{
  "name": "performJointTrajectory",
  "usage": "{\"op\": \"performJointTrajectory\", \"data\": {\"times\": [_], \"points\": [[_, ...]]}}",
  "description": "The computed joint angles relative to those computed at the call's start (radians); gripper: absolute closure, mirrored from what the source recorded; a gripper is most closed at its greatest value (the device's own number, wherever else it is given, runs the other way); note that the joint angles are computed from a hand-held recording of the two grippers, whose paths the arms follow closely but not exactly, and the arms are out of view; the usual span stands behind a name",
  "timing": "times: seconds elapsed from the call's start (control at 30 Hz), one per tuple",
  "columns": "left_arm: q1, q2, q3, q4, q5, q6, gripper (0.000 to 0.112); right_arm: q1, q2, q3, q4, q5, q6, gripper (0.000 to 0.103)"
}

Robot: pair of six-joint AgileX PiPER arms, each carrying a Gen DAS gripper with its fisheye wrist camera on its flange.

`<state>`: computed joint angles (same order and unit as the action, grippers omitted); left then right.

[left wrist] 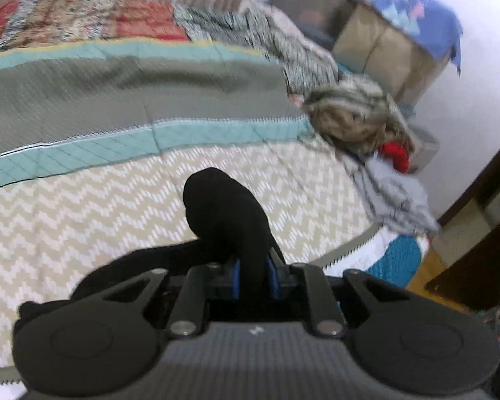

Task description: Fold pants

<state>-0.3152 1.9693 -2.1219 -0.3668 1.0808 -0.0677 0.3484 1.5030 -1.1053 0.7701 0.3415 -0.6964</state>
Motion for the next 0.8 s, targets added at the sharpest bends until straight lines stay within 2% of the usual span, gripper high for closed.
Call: {"op": "performJointTrajectory", "data": {"times": [0.13, 0.27, 0.4, 0.47, 0.5, 0.53, 0.63, 0.7, 0.8], "points": [[0.093, -0.141, 0.195, -0.051, -0.074, 0.061, 0.097, 0.060, 0.043, -0.093, 0.016, 0.041, -0.053, 0.084], [0.189, -0.263, 0.407, -0.077, -0.143, 0.097, 0.097, 0.106, 0.129, -0.216, -0.007, 0.124, -0.041, 0.084], [0.264, -0.318, 0.581, -0.073, -0.210, 0.098, 0.097, 0.143, 0.230, -0.340, -0.040, 0.232, -0.005, 0.083], [0.271, -0.303, 0.641, -0.027, -0.231, 0.079, 0.094, 0.151, 0.304, -0.409, -0.051, 0.329, 0.032, 0.076], [0.266, -0.285, 0.658, 0.005, -0.232, 0.056, 0.088, 0.145, 0.362, -0.470, -0.047, 0.415, 0.050, 0.071], [0.256, -0.269, 0.676, 0.041, -0.240, 0.027, 0.086, 0.142, 0.410, -0.517, -0.053, 0.474, 0.070, 0.059], [0.255, -0.281, 0.755, 0.036, -0.314, 0.017, 0.082, 0.124, 0.429, -0.530, -0.006, 0.510, 0.067, 0.053], [0.267, -0.300, 0.763, 0.009, -0.321, 0.024, 0.072, 0.089, 0.414, -0.534, 0.060, 0.550, 0.030, 0.046], [0.284, -0.350, 0.790, -0.008, -0.345, 0.028, 0.069, 0.046, 0.373, -0.491, 0.183, 0.573, -0.052, 0.045]]}}
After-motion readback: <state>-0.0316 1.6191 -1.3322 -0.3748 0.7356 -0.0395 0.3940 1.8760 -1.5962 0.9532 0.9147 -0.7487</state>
